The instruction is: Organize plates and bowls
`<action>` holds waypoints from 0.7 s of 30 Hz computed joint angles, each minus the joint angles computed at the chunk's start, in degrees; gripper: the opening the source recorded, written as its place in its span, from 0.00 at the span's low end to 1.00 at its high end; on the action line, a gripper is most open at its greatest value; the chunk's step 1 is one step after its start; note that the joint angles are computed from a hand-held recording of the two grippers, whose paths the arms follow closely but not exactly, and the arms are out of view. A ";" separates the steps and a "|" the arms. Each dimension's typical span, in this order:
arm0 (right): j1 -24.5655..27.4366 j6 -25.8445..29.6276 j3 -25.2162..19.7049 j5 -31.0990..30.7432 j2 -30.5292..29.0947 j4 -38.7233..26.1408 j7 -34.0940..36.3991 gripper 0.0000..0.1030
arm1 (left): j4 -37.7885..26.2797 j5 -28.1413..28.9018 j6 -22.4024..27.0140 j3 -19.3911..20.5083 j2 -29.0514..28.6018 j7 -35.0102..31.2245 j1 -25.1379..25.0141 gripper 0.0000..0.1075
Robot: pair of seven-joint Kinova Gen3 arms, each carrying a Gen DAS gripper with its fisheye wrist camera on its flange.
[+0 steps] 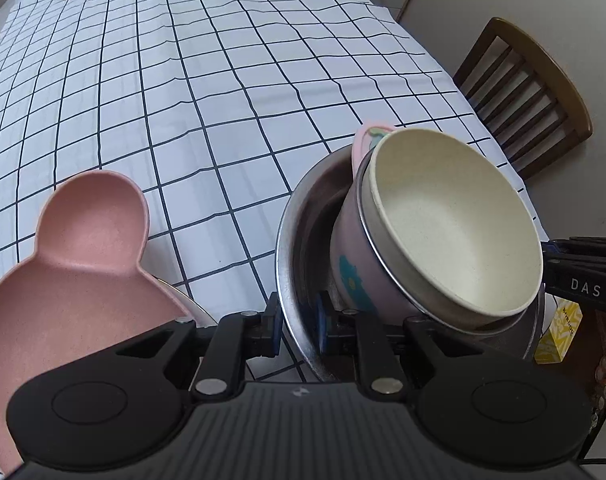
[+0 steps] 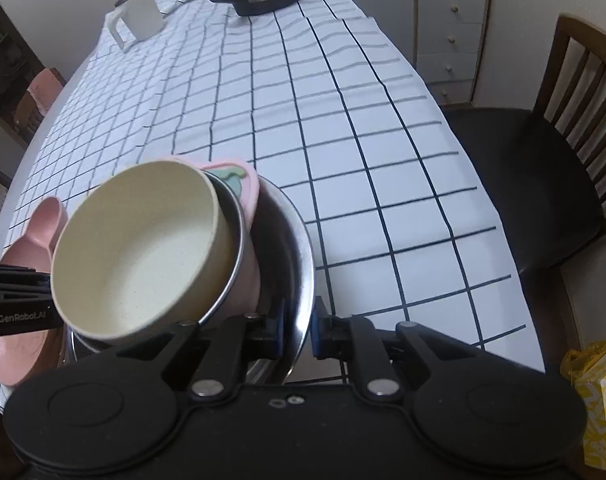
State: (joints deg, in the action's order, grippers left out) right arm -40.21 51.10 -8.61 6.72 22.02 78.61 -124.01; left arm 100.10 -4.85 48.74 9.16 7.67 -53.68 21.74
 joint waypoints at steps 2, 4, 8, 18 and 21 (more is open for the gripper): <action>-0.61 -0.23 0.19 0.88 -0.46 0.33 -0.35 0.12 | 0.03 -1.29 0.23 0.07 -0.52 1.00 0.60 0.15; -1.04 -0.68 0.18 1.64 -0.93 0.72 -0.53 0.12 | 0.19 -1.67 0.26 0.17 -1.30 1.35 0.69 0.15; -1.52 -1.22 0.08 2.55 -2.16 1.12 -1.28 0.12 | 0.16 -2.19 0.97 0.58 -3.04 1.63 0.60 0.15; -3.83 0.55 -0.56 5.83 -4.79 -1.64 -3.61 0.12 | -0.80 -2.09 5.01 1.68 -9.24 1.97 -1.40 0.15; -5.10 1.35 -0.79 7.30 -5.04 -3.36 -4.46 0.12 | -0.86 -2.66 6.50 2.10 -11.59 2.16 -2.36 0.15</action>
